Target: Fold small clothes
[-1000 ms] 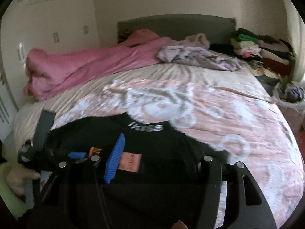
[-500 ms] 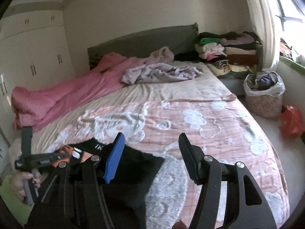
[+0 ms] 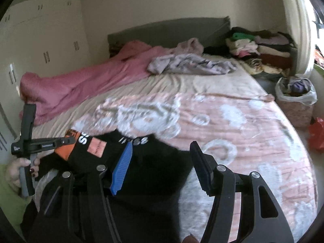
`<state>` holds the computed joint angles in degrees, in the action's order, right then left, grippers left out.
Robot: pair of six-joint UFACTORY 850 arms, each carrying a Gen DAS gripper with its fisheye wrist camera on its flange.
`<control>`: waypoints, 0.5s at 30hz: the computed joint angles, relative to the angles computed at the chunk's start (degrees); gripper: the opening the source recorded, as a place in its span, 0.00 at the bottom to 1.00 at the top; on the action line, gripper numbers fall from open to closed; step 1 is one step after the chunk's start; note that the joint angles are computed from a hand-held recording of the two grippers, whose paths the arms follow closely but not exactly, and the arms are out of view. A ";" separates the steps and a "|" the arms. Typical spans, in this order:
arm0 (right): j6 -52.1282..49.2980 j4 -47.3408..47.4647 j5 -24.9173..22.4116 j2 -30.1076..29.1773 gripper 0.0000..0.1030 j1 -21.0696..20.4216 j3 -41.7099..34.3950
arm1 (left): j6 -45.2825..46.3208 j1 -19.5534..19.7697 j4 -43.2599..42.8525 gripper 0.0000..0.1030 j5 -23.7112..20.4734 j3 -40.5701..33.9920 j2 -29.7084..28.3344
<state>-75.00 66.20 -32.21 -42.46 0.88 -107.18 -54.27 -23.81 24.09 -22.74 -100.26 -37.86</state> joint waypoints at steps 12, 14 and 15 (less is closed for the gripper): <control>6.90 -8.32 -0.12 -4.40 0.56 4.84 -2.13 | -15.14 0.26 15.37 0.14 -1.68 6.92 3.58; 8.41 -10.64 1.04 -4.93 0.56 5.78 -1.97 | -16.94 -0.16 17.71 0.22 -1.76 7.23 3.92; 8.52 -11.19 1.41 -4.99 0.56 6.09 -1.69 | -16.36 -0.34 17.61 0.25 -1.69 7.13 3.80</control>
<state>-66.48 55.00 -30.80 -47.45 6.97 -108.86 -70.63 -24.15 41.70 -24.43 -93.13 -34.06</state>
